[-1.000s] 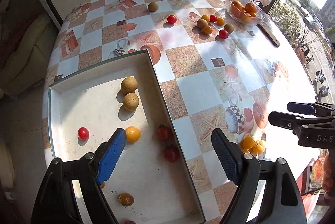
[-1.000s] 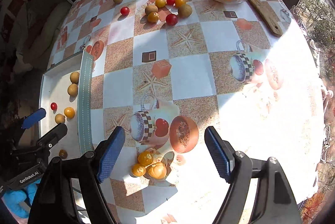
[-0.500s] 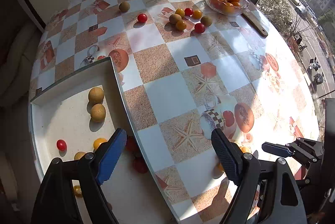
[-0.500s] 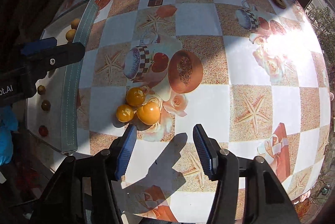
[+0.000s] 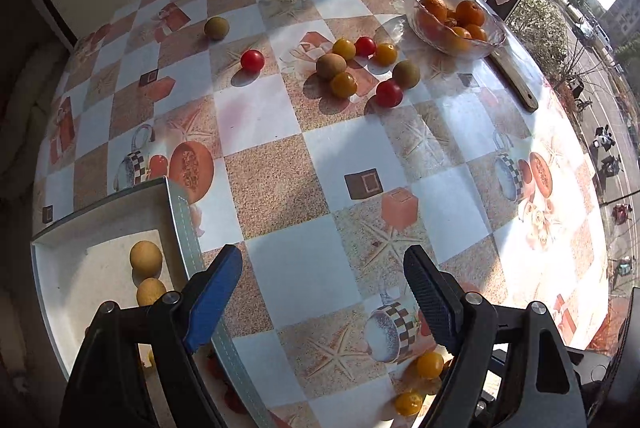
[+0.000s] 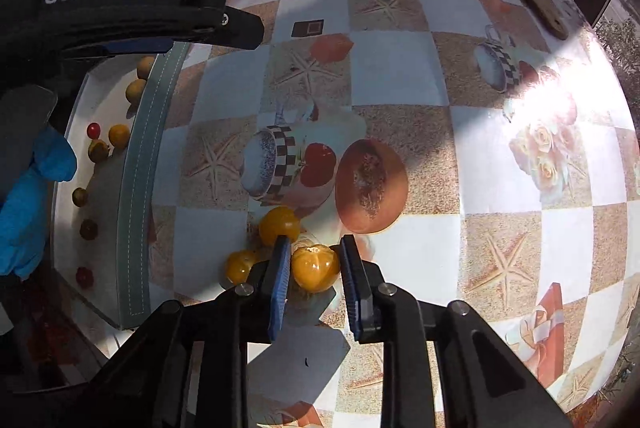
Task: Organize fruits
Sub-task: 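Grasp a yellow cherry tomato on the table with the right gripper, then grasp a red cherry tomato on the table with the left gripper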
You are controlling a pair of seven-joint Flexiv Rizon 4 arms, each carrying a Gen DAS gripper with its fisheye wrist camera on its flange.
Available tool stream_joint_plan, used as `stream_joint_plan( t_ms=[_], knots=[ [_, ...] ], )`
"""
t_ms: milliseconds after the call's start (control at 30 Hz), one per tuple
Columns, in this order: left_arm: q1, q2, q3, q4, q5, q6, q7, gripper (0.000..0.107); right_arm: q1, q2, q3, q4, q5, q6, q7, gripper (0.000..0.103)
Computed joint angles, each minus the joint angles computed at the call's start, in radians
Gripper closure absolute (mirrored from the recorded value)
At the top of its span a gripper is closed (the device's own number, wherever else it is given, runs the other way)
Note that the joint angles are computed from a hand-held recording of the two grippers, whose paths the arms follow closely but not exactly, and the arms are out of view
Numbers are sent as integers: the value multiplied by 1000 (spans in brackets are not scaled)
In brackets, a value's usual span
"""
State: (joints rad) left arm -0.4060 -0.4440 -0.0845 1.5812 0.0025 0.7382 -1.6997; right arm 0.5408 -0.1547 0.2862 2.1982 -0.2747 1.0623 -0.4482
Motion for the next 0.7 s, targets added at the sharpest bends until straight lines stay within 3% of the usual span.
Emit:
stream_joint_plan(
  t_ms=[200, 467, 567, 700],
  knots=[
    [-15, -59, -4, -66, 1, -19, -14, 23, -37, 30, -29, 50, -8, 42, 87, 76],
    [-56, -178, 6, -214, 18, -9, -38, 23, -64, 26, -32, 54, -17, 64, 72, 76],
    [-73, -231, 18, -289, 30, -19, -46, 33, -66, 33, -29, 62, -14, 71, 77, 76],
    [-94, -292, 40, -369, 43, -39, -71, 37, -67, 28, -29, 65, -6, 94, 86, 76]
  ],
)
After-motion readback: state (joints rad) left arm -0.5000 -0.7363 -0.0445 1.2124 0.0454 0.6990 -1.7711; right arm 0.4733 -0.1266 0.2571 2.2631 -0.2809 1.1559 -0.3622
